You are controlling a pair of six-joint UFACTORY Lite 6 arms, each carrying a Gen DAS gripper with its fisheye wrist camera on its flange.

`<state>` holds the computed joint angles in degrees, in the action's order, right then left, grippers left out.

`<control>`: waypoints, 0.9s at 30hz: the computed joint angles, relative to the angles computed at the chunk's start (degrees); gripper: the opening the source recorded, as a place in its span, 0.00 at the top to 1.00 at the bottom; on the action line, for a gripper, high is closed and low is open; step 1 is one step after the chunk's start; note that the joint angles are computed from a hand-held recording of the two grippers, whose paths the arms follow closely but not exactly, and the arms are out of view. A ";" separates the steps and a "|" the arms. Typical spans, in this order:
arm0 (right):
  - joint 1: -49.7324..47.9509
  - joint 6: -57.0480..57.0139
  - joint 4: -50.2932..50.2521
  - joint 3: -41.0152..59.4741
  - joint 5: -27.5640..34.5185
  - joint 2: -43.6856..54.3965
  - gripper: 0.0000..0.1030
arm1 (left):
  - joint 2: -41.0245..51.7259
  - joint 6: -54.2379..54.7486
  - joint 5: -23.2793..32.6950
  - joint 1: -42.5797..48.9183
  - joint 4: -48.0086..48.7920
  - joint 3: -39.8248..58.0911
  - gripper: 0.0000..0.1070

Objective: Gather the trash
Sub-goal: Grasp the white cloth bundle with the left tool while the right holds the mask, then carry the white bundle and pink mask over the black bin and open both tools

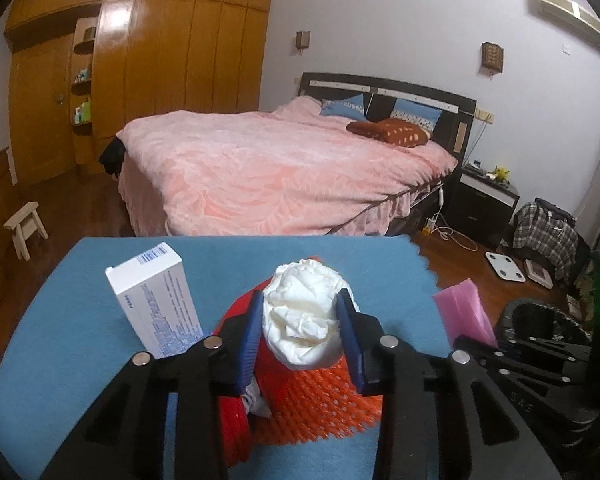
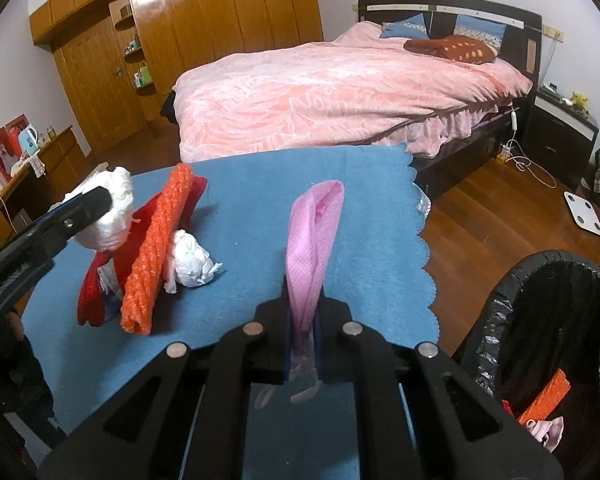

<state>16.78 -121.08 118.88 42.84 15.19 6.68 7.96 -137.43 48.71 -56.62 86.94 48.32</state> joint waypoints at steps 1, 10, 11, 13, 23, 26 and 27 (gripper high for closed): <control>-0.23 0.70 -0.77 -0.56 0.07 -0.91 0.92 | -0.13 0.61 0.62 -0.63 -0.69 0.23 0.66; -3.55 12.22 -13.97 -5.68 0.89 -10.25 0.91 | 0.24 4.08 4.10 -6.55 -7.65 2.42 0.66; -4.41 14.00 -16.19 -6.62 1.28 -11.82 0.91 | 0.48 4.20 4.35 -7.26 -8.21 2.78 0.66; -5.96 17.36 -20.17 -8.15 1.91 -14.43 0.91 | 1.07 4.59 4.82 -8.70 -9.22 3.61 0.66; -22.32 29.48 -40.49 -14.87 11.08 -27.18 0.91 | 7.67 7.79 3.82 -13.10 -11.35 12.76 0.66; -29.65 29.33 -44.14 -15.50 15.05 -28.93 0.91 | 11.08 9.20 3.14 -14.03 -11.48 17.54 0.66; -31.39 29.07 -44.78 -15.77 15.96 -29.38 0.91 | 12.45 9.93 2.70 -14.23 -11.43 19.60 0.66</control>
